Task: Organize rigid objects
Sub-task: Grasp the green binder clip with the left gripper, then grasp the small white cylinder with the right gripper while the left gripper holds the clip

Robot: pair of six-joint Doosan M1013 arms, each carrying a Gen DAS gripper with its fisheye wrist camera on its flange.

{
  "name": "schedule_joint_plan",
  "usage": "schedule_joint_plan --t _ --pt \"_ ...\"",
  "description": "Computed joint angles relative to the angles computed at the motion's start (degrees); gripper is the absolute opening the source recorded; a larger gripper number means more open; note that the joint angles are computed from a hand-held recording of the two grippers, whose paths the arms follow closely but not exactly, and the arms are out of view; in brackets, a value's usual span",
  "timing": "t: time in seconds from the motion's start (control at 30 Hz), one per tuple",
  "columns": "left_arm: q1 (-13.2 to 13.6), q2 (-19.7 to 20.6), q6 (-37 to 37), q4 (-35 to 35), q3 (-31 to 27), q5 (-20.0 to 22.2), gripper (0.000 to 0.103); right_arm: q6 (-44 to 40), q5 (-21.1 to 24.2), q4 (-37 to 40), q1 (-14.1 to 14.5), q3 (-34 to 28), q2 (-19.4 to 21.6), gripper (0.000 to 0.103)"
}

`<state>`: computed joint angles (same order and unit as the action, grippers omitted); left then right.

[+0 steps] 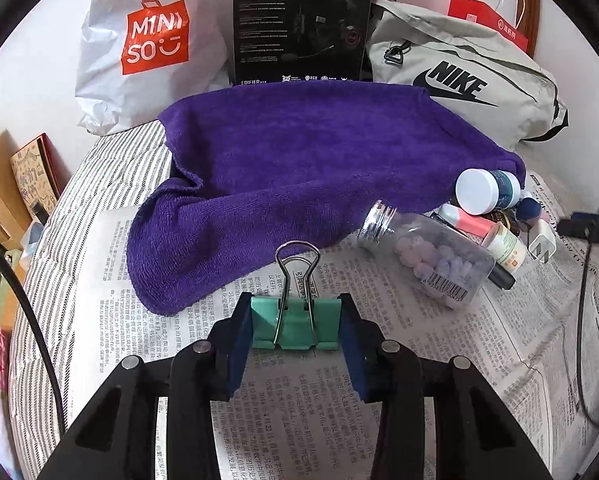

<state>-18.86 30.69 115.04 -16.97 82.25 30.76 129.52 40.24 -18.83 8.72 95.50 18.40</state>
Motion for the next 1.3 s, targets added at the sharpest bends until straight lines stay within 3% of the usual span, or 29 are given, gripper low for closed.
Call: schedule_joint_plan --t 0.27,0.33,0.4,0.6,0.77,0.87,1.03,1.3 --pt "0.0 -0.1 0.1 0.0 0.2 -0.3 0.039 -3.5 -9.0 9.2 -3.6 -0.3 0.9 0.092" --pt "0.0 -0.1 0.2 -0.2 0.2 -0.3 0.039 -4.0 -8.9 10.6 -4.1 -1.2 1.9 0.086" --pt "0.0 -0.1 0.3 -0.2 0.1 -0.2 0.039 -5.6 -8.1 12.2 -4.4 -2.2 2.9 0.072" --pt "0.1 -0.1 0.3 -0.2 0.1 -0.2 0.039 -5.2 -7.2 6.5 -2.8 -3.2 4.1 0.069" --pt "0.1 -0.1 0.4 -0.3 0.1 -0.1 0.039 -0.2 -2.9 -7.7 0.4 -4.5 5.7 0.065" --pt "0.1 -0.1 0.3 -0.3 0.1 -0.1 0.039 1.4 -3.9 -7.8 0.3 -4.5 5.8 0.057" --pt "0.1 -0.1 0.4 -0.4 0.1 -0.1 0.039 0.2 -3.5 -6.8 0.0 -4.8 5.8 0.036" --pt "0.1 -0.1 0.7 -1.0 0.1 0.1 0.039 -3.6 -4.6 -0.6 -1.3 -4.3 5.0 0.036"
